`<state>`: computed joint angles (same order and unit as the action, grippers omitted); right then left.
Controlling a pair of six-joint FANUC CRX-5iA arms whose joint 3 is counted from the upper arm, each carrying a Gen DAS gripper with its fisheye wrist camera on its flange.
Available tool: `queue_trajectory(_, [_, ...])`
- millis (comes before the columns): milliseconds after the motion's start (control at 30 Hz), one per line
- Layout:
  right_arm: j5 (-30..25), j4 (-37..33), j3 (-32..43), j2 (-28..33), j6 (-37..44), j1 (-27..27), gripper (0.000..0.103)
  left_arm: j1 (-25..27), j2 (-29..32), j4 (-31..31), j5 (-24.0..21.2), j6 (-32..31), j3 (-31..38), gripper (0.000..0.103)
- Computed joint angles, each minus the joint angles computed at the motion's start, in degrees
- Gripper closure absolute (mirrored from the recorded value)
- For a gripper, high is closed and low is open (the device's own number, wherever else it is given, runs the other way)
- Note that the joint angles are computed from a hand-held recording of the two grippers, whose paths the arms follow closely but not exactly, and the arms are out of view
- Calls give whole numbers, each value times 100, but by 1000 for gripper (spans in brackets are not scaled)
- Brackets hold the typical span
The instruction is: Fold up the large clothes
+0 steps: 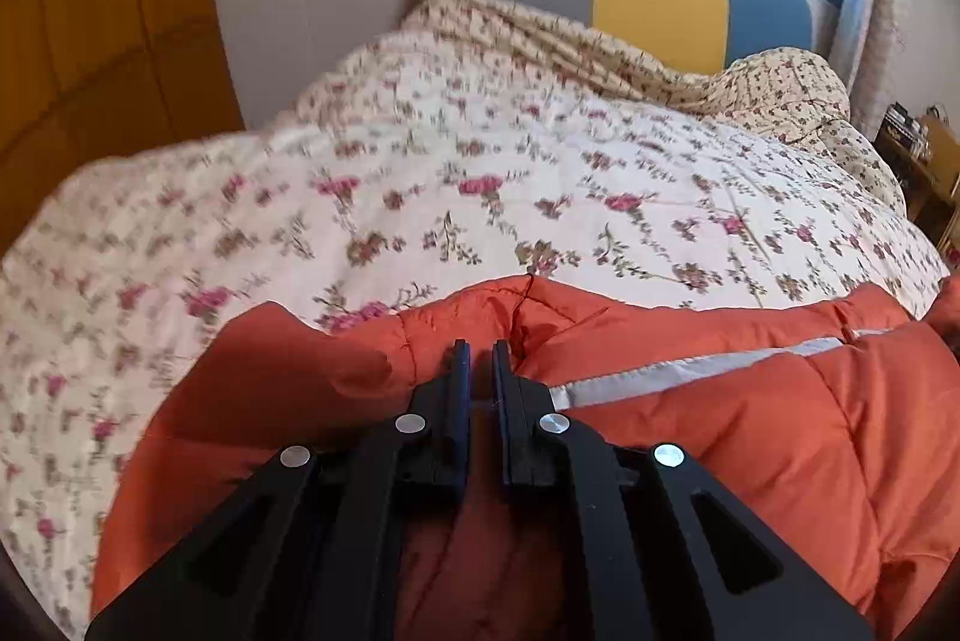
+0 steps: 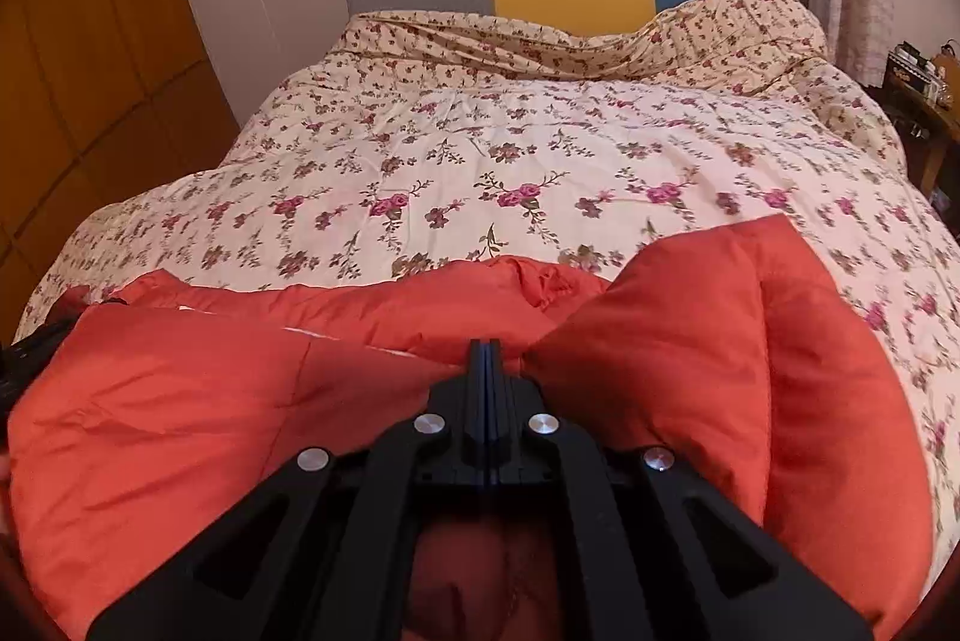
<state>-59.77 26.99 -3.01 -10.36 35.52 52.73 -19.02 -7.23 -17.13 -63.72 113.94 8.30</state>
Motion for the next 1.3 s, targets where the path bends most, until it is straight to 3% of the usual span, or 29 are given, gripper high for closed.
queue_trajectory(133, [269, -52, -24, 145, 48, -118, 103, 337, 35, 538, 261, -151, -206, 96])
queue_trajectory(333, [488, 190, -222, 165, -175, -126, 103, 244, 17, 344, 337, 73, -243, 96])
queue_trajectory(400, [497, 205, -254, 147, -180, -124, 103, 152, 53, 221, 135, 112, -93, 96])
queue_trajectory(500, [478, 264, -261, 165, -205, -110, 103, -375, 12, -514, -474, 787, 375, 96])
queue_trajectory(567, [475, 278, -272, 158, -209, -104, 103, -666, -126, -606, -403, 1092, 441, 96])
queue_trajectory(700, [466, 293, -273, 160, -213, -100, 103, -1248, 346, -873, -895, 881, 1060, 95])
queue_trajectory(800, [453, 338, -292, 153, -268, -74, 103, -1568, 794, -1450, -1269, 781, 1433, 95])
queue_trajectory(967, [473, 352, -308, 148, -315, -81, 103, -1340, 923, -1256, -968, 677, 1204, 95])
queue_trajectory(1167, [444, 368, -295, 148, -312, -69, 103, -1426, 745, -1474, -573, 995, 806, 96])
queue_trajectory(1300, [476, 416, -348, -217, -281, -2, 97, -1386, 708, -1425, -474, 983, 744, 95])
